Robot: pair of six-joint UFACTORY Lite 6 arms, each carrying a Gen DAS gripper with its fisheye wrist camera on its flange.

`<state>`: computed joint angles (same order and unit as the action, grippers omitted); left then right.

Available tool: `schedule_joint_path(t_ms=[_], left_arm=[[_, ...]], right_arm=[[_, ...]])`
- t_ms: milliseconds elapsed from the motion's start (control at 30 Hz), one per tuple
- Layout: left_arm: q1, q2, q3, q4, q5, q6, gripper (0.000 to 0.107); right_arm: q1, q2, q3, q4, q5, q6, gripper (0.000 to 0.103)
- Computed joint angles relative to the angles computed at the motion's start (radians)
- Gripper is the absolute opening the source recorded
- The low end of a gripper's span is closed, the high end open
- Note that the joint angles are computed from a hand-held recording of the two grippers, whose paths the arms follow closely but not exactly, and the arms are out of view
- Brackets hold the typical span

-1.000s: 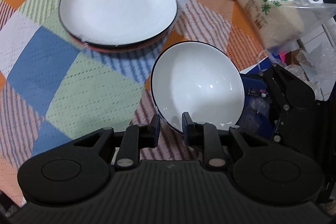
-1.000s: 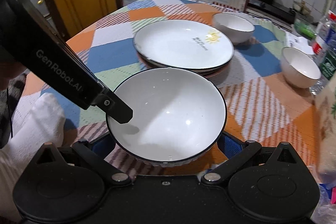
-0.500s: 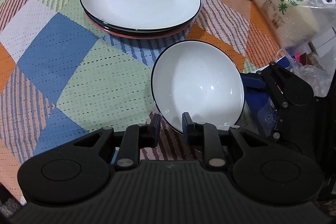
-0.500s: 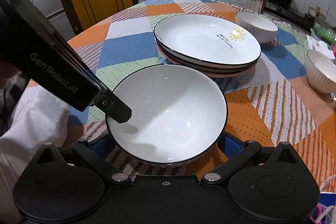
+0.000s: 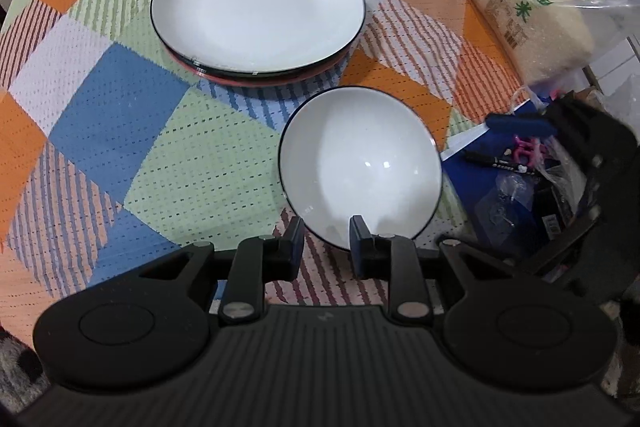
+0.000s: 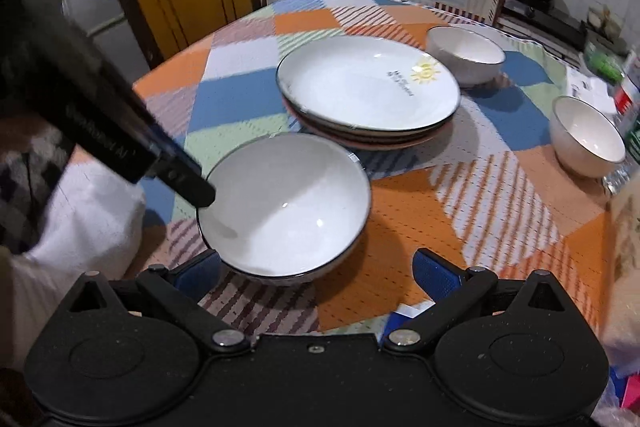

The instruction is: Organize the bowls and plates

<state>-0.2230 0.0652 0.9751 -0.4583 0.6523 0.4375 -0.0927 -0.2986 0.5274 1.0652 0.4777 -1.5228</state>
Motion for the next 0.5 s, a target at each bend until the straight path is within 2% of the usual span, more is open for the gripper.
schedule_joint_path(t_ms=[100,267,367,433,500], left_arm=[[-0.021,-0.014,0.030,0.046,0.023,-0.045,0.025],[-0.046,-0.017,0.117,0.122,0.063,-0.107,0.027],[-0.057,0.019,0.217,0.160,0.102,-0.152,0.028],[-0.065,0.048,0.287,0.173,0.120,-0.168,0.029],[-0.072,0.086,0.363,0.184,0.142,-0.186,0.030]], right_arm=[[-0.079,-0.019,0.048,-0.054,0.065,0.064,0.103],[-0.158,0.002,0.163,-0.143,0.108,0.261,0.103],[-0.229,0.049,0.242,-0.109,0.181,0.316,0.103],[-0.238,0.050,0.264,-0.095,0.168,0.315,0.103],[-0.217,0.028,0.264,-0.089,0.095,0.307,0.103]])
